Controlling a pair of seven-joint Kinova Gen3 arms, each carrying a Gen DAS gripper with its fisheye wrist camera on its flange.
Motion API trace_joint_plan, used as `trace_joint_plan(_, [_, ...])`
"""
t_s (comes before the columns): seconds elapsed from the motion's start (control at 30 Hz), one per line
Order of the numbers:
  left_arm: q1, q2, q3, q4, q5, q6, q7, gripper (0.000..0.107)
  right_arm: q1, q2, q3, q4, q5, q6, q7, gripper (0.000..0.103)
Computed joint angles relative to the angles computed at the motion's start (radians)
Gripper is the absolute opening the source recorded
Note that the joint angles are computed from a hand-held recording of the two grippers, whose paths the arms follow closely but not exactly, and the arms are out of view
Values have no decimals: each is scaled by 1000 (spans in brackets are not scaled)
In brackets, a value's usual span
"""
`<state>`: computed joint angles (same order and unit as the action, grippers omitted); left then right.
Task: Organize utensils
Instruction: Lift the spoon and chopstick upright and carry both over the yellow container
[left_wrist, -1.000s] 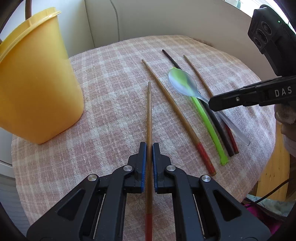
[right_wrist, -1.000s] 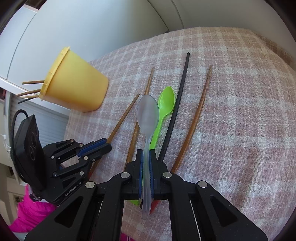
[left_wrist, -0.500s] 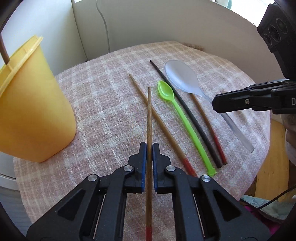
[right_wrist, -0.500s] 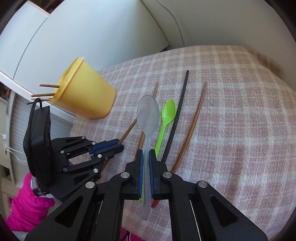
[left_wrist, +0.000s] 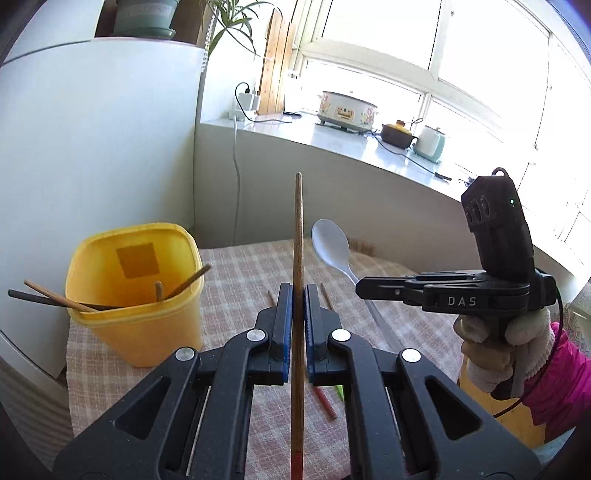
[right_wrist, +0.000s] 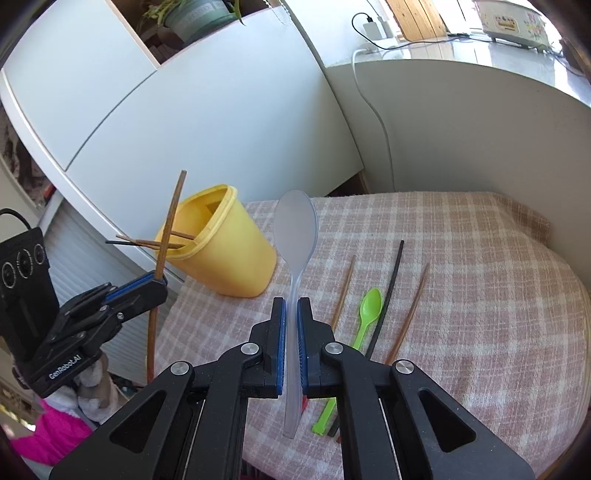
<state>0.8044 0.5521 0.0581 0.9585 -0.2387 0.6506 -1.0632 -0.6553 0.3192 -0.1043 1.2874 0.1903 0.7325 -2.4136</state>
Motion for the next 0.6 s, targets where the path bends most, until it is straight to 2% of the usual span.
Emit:
trace_joint_plan(0.1, [10,-43,-37,49,-34,-67,38,4,-25,26,12,-50,39,-3,-6,5])
trace_joint_plan(0.27, [15,-91,-114,112,-106,-152,174,4,-42,64,25,-114,53,-25,-6,5])
trace_joint_plan(0.4, [38,-83,-195,121,-190,-201,311,4,-48,103,32,-180,46,-28,10,5])
trace_joint_plan(0.5, [-2,-58,-183,97,-192,-223,352,4,-66,136,47,-235,55,-26,22,5])
trace_joint_plan(0.6, [14,-21,-232,62,-220,-217,413,4,-62,166,51,-274,43,-38,39,5])
